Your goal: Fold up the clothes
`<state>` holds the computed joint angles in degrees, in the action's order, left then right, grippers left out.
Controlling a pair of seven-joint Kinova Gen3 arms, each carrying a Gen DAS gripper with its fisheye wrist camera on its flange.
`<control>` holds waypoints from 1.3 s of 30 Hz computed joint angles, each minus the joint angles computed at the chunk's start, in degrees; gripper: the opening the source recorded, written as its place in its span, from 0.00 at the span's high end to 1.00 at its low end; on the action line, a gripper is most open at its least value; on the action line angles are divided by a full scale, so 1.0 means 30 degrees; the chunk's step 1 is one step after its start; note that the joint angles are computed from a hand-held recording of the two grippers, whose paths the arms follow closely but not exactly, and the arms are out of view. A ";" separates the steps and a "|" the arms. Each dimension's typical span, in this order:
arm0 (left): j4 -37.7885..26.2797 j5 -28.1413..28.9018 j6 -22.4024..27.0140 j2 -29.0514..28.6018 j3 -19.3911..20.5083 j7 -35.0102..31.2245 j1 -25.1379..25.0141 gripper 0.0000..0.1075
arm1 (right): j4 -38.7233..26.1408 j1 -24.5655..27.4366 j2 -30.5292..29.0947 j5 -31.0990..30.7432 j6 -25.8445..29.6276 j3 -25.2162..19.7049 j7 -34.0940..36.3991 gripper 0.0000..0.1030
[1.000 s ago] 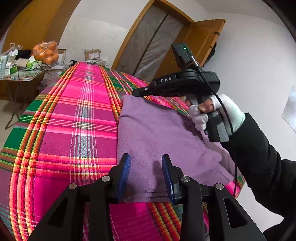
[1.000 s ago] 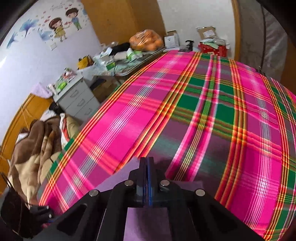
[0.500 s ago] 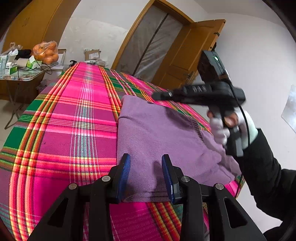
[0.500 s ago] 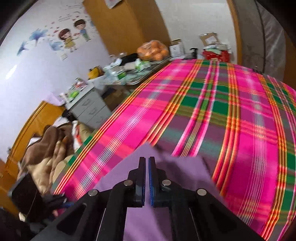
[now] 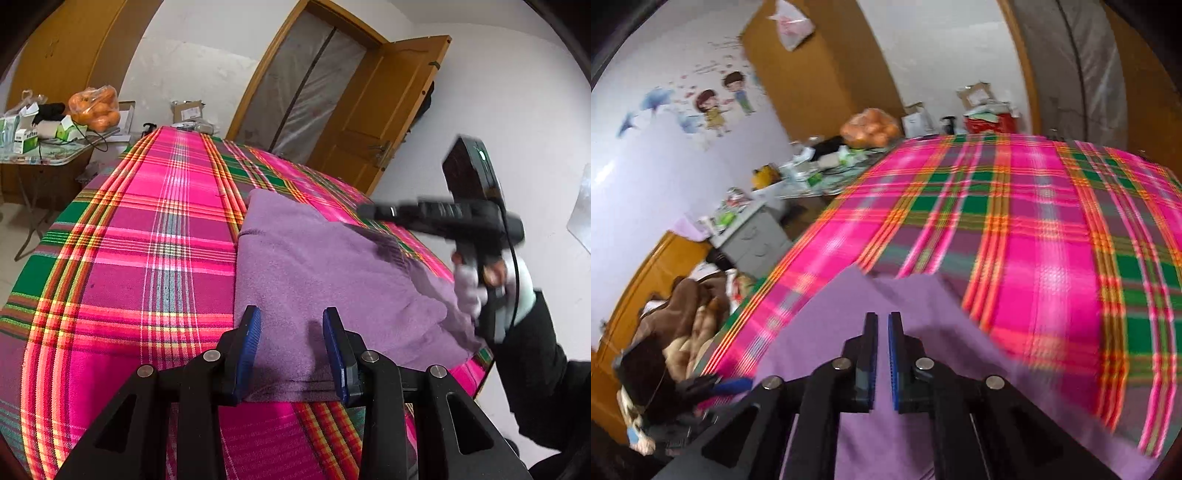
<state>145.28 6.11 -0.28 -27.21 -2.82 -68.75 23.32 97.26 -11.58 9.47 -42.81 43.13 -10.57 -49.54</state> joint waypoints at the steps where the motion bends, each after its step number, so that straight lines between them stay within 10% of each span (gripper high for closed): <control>1: 0.0001 0.0008 0.0039 -0.0021 0.0101 0.0022 -0.0087 0.66 | 0.0529 -0.0064 -0.0119 -0.0134 -0.0169 0.0246 0.0260 0.93; 10: -0.0169 0.0156 0.1227 -0.0852 -0.0232 -0.0180 0.0095 0.66 | 0.2908 0.0763 -0.1754 -0.1352 -0.1414 0.0744 0.0936 0.95; 27: -0.1067 0.0496 0.2596 -0.0482 0.3188 -0.0320 -0.3290 0.66 | 0.8746 -0.2386 -0.5853 -0.3938 -0.5707 0.1218 0.5161 0.82; 33: -0.0724 0.0542 0.2752 -0.1118 0.3300 -0.0273 -0.3309 0.66 | 0.8965 -0.3032 -0.5790 -0.3945 -0.4856 0.2671 0.4808 0.57; 39: -0.0876 0.0584 0.3426 -0.1606 0.2707 -0.0484 -0.2898 0.66 | 0.9264 -0.2856 -0.6320 -0.5212 -0.4816 0.3374 0.5510 0.71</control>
